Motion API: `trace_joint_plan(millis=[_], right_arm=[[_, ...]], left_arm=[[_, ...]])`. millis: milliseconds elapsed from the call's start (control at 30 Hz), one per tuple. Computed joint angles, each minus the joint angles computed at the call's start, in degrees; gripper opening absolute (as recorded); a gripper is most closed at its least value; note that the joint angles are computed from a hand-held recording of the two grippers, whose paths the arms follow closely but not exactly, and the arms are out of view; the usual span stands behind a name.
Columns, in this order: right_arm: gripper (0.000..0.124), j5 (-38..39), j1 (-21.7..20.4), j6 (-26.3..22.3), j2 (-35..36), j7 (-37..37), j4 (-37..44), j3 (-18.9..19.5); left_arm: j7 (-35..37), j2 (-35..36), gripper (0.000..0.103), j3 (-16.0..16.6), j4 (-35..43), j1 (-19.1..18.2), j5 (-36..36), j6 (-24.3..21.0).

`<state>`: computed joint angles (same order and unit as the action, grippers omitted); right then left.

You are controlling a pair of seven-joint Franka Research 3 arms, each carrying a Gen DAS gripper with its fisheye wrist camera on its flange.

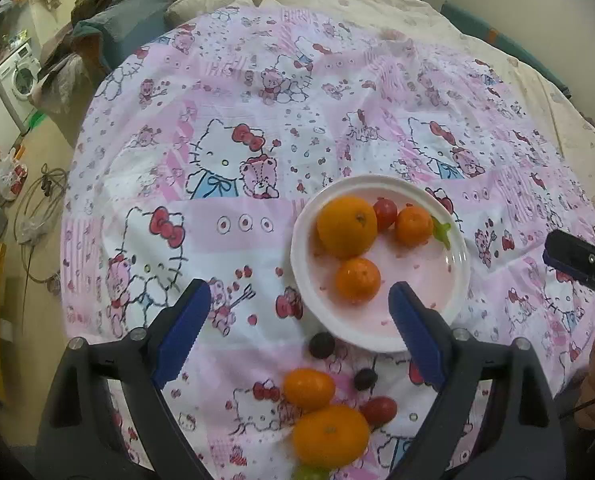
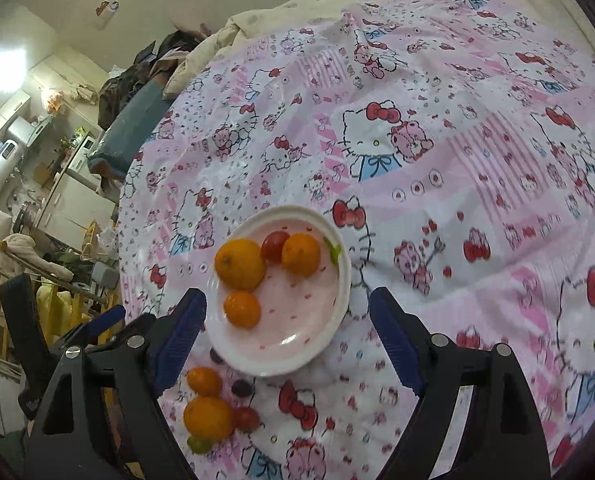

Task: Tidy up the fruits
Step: 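Withdraw both grippers back toward the remaining fruit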

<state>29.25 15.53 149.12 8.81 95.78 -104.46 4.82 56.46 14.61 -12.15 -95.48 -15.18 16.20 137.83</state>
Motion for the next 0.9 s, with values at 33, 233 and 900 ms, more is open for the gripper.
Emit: trace_joint_plan(millis=[33,233,900], right_arm=[[0.086,0.3,0.1,0.5,-0.7,0.2,-0.9,0.1],[0.086,1.5,0.8,3.5,-5.3,1.9,-6.7,0.2],[0.086,-4.7,2.9,4.9,-10.4,6.2,-13.9,0.7]], left_arm=[[-0.1,-0.7,0.089,0.0,-0.8,0.1,0.0,0.3],[0.1,-4.3,0.089,-0.1,-4.9,0.8,-0.5,0.6],[-1.7,-9.7,0.089,-0.2,-11.8,2.2,-2.5,1.2]])
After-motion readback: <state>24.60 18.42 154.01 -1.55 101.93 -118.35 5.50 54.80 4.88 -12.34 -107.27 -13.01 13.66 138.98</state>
